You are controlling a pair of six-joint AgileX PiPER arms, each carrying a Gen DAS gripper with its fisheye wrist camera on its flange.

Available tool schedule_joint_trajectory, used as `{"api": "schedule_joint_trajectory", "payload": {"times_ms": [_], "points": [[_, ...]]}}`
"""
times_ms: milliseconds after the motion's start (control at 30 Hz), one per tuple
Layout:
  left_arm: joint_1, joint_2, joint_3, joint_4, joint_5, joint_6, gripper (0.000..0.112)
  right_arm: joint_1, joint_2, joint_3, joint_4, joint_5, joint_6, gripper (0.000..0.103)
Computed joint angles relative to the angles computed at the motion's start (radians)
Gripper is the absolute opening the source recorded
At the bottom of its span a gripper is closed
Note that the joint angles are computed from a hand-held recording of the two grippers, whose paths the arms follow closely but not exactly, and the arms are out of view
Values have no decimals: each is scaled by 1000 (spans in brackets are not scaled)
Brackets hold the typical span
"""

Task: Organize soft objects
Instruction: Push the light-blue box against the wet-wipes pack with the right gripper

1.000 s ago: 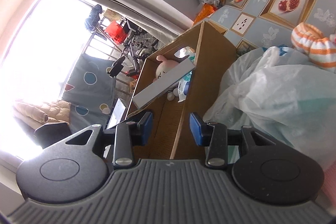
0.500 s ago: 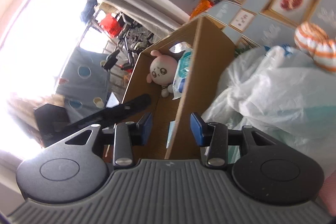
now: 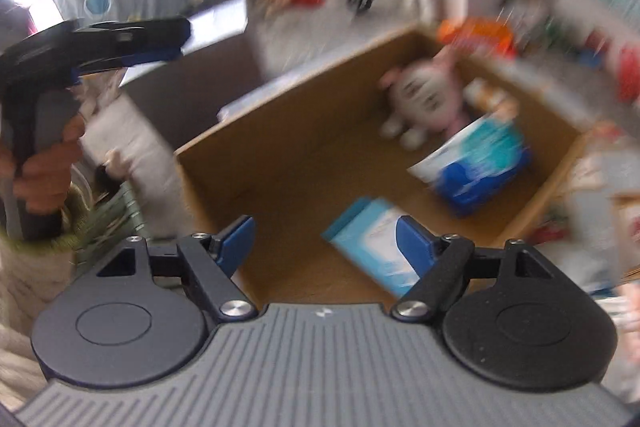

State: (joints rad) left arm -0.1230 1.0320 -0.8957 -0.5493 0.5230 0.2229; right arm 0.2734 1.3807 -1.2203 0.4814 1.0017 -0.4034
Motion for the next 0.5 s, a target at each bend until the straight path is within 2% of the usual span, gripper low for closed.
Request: {"api": "schedule_joint_trajectory", "payload": {"times_ms": [133,300,367,500], "points": [[115,-41,80,-176,29,199,103,123,239,-167,-53,78,145,75],[234,-72,165,-325,26,400,103,133,472,-324,19,193,346,75],[277,-74,179,-355,27,442,102,137,516,-360,22,181,377,75],[389,-62,194,-457,92,555,102,134,584,-413,77,165,423,75]]}}
